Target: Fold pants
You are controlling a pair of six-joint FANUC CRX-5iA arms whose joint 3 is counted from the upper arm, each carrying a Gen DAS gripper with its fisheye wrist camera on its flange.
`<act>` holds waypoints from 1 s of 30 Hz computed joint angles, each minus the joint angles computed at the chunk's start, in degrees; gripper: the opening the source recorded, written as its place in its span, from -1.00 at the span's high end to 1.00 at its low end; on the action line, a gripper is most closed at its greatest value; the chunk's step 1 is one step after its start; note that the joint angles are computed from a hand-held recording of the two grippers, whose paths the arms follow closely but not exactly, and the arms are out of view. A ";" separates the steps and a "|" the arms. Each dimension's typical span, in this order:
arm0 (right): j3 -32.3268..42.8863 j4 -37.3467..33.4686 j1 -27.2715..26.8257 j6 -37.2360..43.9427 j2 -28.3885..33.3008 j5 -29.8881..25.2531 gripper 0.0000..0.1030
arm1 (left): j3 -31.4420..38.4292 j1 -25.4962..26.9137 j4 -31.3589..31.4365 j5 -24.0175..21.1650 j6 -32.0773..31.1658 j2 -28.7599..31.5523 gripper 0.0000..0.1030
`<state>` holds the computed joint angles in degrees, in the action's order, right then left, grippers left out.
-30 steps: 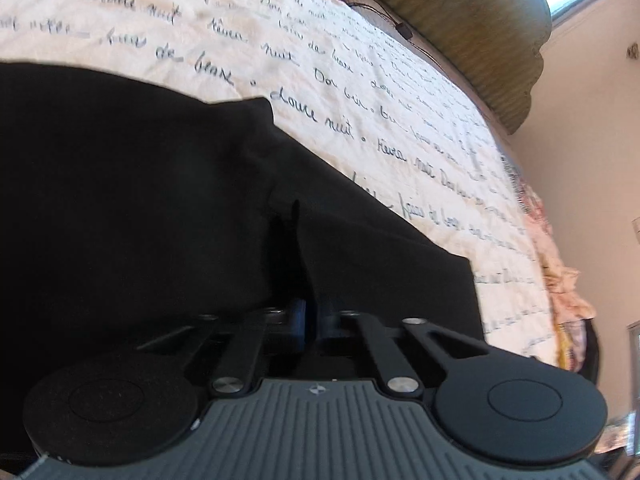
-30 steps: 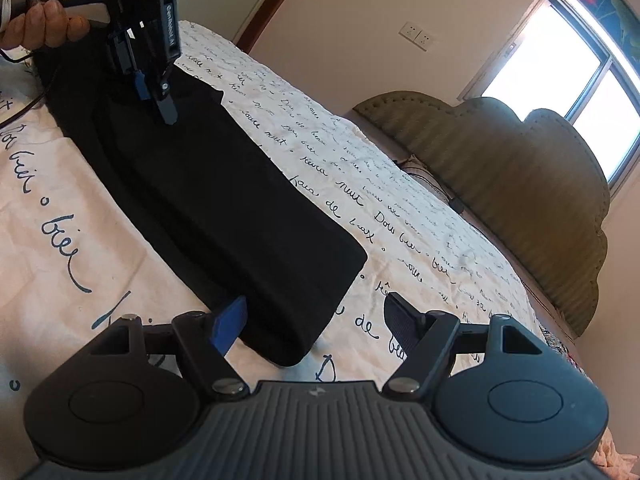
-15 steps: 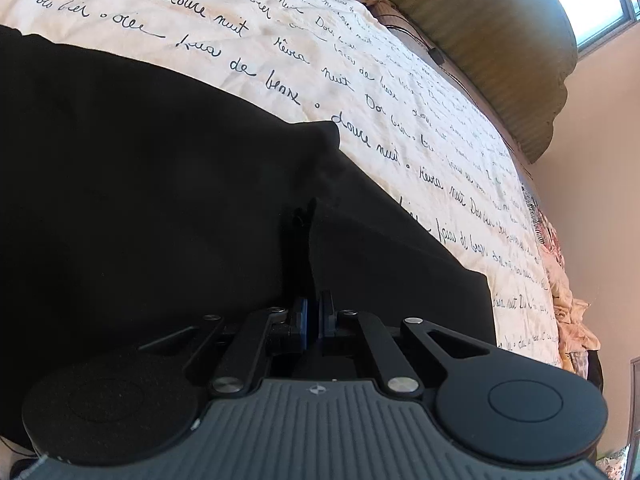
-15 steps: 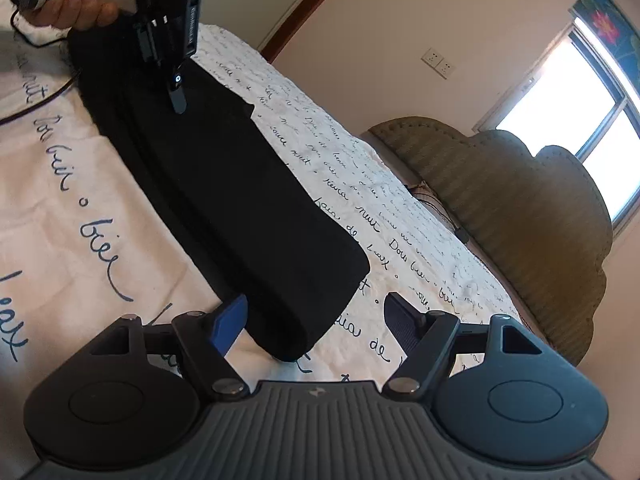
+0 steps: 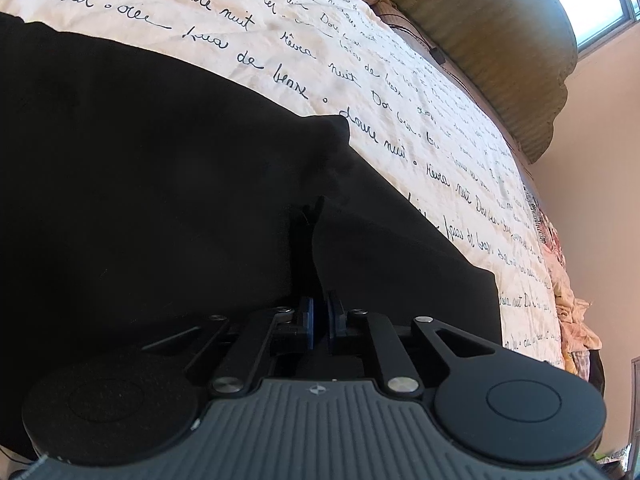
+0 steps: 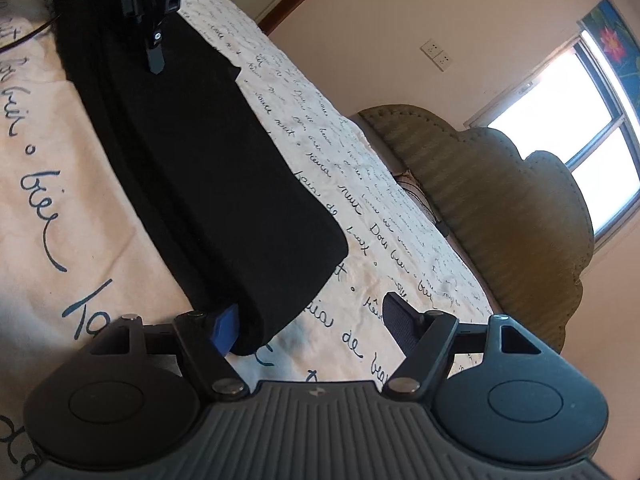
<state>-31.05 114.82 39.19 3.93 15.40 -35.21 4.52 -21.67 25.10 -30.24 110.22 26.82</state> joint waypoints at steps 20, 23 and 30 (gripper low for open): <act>-2.01 11.15 -4.17 0.78 -0.58 4.69 0.75 | -2.52 0.37 4.81 1.27 -4.58 -0.76 0.71; -3.41 9.46 -4.05 -0.05 -3.29 6.02 0.26 | -2.37 0.47 3.76 0.70 -4.48 -1.42 0.61; -6.15 5.06 -8.81 -12.75 -12.79 17.72 -0.74 | 1.05 -1.74 -18.94 -0.08 9.28 -7.08 0.60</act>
<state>-37.20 119.88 30.38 -8.82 2.61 -17.49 5.56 -23.41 6.16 -30.32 119.50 19.74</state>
